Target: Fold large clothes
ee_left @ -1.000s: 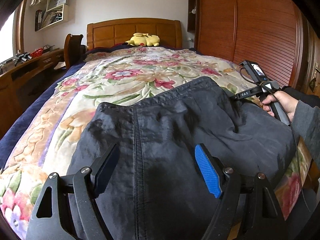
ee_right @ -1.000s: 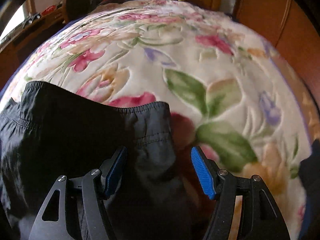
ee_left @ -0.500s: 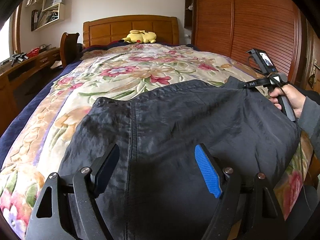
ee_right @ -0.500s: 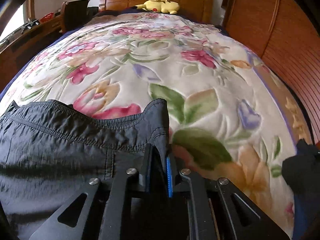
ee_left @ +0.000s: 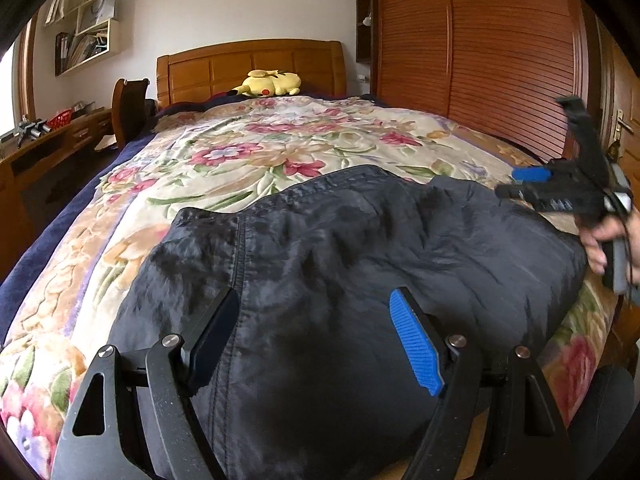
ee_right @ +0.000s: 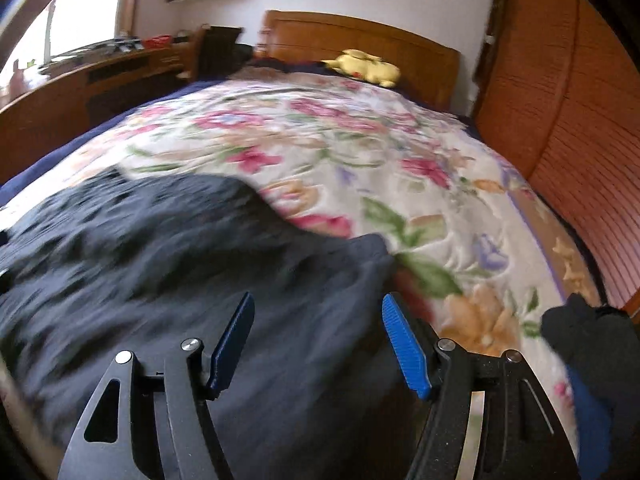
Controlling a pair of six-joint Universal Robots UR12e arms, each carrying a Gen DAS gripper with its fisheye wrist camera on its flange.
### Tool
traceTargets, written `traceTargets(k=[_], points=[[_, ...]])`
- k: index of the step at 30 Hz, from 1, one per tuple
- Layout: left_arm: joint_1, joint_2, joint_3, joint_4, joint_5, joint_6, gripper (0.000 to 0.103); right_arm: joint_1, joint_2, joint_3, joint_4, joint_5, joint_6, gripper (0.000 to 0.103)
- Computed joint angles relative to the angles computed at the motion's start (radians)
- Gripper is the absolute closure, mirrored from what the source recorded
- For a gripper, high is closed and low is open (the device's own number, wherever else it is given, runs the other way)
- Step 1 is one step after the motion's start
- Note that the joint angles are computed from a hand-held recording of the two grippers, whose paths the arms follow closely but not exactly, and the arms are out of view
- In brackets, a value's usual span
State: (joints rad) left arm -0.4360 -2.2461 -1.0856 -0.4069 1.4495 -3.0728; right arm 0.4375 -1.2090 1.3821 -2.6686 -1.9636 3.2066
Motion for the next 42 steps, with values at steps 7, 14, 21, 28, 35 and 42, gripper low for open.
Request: traceTargets(k=[7, 14, 21, 28, 35, 42], points=[[-0.008, 0.017, -0.034, 0.010, -0.005, 0.005, 0.024, 0.032, -0.044, 0.110, -0.071, 0.058, 0.006, 0.035], [-0.013, 0.034, -0.068, 0.022, -0.009, 0.005, 0.024, 0.058, -0.052, 0.138, -0.098, 0.038, 0.002, 0.035], [-0.018, 0.035, -0.084, 0.014, 0.011, 0.012, 0.024, 0.081, -0.069, 0.146, -0.117, 0.052, -0.011, 0.035], [-0.020, 0.037, -0.092, 0.019, 0.015, 0.015, 0.024, 0.091, -0.056, 0.157, -0.086, 0.045, 0.004, 0.035], [-0.020, 0.040, -0.096, 0.027, 0.012, 0.011, 0.024, 0.098, -0.045, 0.188, -0.152, 0.024, -0.003, 0.035], [-0.018, 0.049, -0.104, 0.065, -0.032, -0.015, 0.024, 0.094, -0.071, 0.207, -0.152, 0.025, 0.029, 0.035]])
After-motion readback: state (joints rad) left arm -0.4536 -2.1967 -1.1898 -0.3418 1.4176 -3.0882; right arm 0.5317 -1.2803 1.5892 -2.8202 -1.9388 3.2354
